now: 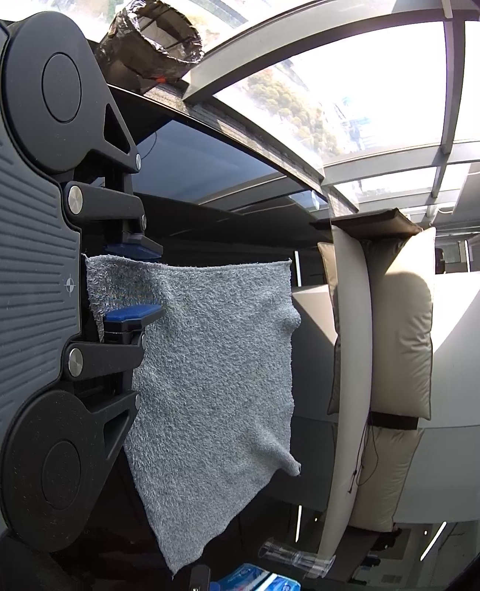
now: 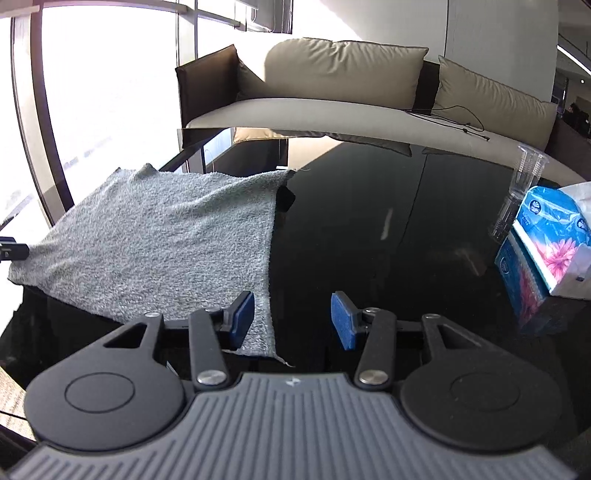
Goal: Fold towel
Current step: 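Open the left gripper and release the towel edge onto the table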
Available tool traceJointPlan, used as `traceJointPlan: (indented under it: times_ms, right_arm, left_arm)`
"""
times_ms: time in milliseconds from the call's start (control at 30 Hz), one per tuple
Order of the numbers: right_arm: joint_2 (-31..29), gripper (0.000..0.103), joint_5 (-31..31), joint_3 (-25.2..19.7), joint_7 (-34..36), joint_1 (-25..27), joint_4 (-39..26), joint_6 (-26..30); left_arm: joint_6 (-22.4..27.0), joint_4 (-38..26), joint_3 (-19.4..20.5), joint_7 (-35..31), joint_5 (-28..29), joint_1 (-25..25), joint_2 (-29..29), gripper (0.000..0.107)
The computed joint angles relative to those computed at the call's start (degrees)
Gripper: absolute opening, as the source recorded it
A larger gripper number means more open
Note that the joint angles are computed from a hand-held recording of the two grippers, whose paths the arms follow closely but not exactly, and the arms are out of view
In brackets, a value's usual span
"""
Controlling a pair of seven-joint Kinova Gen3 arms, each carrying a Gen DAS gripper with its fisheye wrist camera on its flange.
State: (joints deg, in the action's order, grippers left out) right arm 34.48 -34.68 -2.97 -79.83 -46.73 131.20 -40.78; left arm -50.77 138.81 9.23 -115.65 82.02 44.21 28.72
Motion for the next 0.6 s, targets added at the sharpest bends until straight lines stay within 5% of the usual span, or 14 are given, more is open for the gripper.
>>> traceJointPlan:
  times_ms: [167, 367, 600]
  right_arm:
    - [1.19, 0.049, 3.24, -1.71, -2.67, 1.25, -0.87, -0.9]
    - [1.35, 0.063, 4.74, -1.53, -2.69, 0.45, -0.92, -1.55]
    - [0.93, 0.063, 5.86, -1.48, -2.18, 1.04, -0.94, 1.04]
  left_arm:
    - [0.16, 0.27, -0.16, 2.22, -1.95, 0.06, 0.35, 0.036]
    - [1.1, 0.38, -0.89, 3.44, -3.99, 0.14, 0.57, 0.048]
    - [1.06, 1.71, -1.1, 5.96, -5.03, 0.73, -0.04, 0.065]
